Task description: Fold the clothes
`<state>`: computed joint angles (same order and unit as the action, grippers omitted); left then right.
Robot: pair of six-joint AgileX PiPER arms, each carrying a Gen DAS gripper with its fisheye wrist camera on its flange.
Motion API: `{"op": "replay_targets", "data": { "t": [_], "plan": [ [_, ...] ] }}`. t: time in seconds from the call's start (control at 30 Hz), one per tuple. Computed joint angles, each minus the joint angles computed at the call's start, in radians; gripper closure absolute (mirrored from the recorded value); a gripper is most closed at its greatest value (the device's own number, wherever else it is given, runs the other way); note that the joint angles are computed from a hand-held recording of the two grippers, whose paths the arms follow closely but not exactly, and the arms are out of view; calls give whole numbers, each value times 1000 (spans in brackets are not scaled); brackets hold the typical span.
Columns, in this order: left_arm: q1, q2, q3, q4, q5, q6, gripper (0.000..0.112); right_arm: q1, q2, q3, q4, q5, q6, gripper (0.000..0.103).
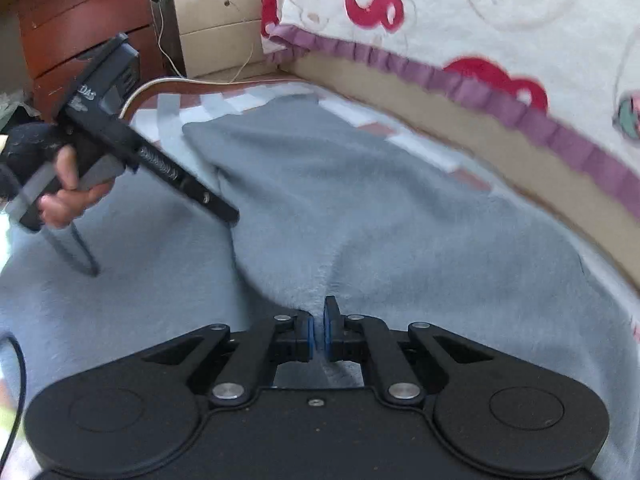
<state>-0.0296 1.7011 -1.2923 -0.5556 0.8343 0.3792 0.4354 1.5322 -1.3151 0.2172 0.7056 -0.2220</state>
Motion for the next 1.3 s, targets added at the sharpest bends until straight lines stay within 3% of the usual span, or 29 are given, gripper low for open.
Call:
{"op": "replay_targets", "data": {
  "t": [0.1, 0.23, 0.3, 0.6, 0.7, 0.87, 0.97, 1.0, 1.07, 1.13, 1.2, 1.23, 1.3],
  "plan": [
    [38, 18, -15, 35, -8, -90, 71, 13, 68, -38, -86, 118, 50, 96],
    [54, 30, -16, 82, -60, -152, 65, 39, 115, -89, -139, 154, 71, 95],
    [50, 33, -13, 147, -102, -203, 58, 31, 123, -99, -128, 156, 67, 95],
    [82, 122, -59, 106, -169, -215, 52, -10, 105, -71, -103, 147, 136, 97],
    [50, 124, -46, 141, -218, -219, 52, -56, 80, -42, -6, 129, 113, 97],
    [63, 126, -45, 103, -222, -171, 50, -115, 36, 12, 106, 102, 70, 97],
    [76, 139, -59, 78, -230, -181, 50, -112, 70, -7, 94, 109, 79, 97],
    [75, 143, -64, 84, -237, -186, 53, -107, 75, -11, 83, 113, 85, 97],
    [63, 152, -89, 156, -249, -222, 106, -97, 84, -21, 62, 121, 98, 97],
    [52, 119, -72, 201, -306, -221, 109, -102, 76, -15, 82, 121, 86, 97],
    [23, 16, 8, 293, -414, -245, 109, -128, 47, 9, 162, 119, 33, 97],
    [12, -23, 24, 369, -409, -297, 109, -129, 32, 17, 171, 121, 21, 97],
    [27, -32, -5, 410, -282, -408, 103, -100, 22, 14, 96, 126, 75, 98]
  ]
}}
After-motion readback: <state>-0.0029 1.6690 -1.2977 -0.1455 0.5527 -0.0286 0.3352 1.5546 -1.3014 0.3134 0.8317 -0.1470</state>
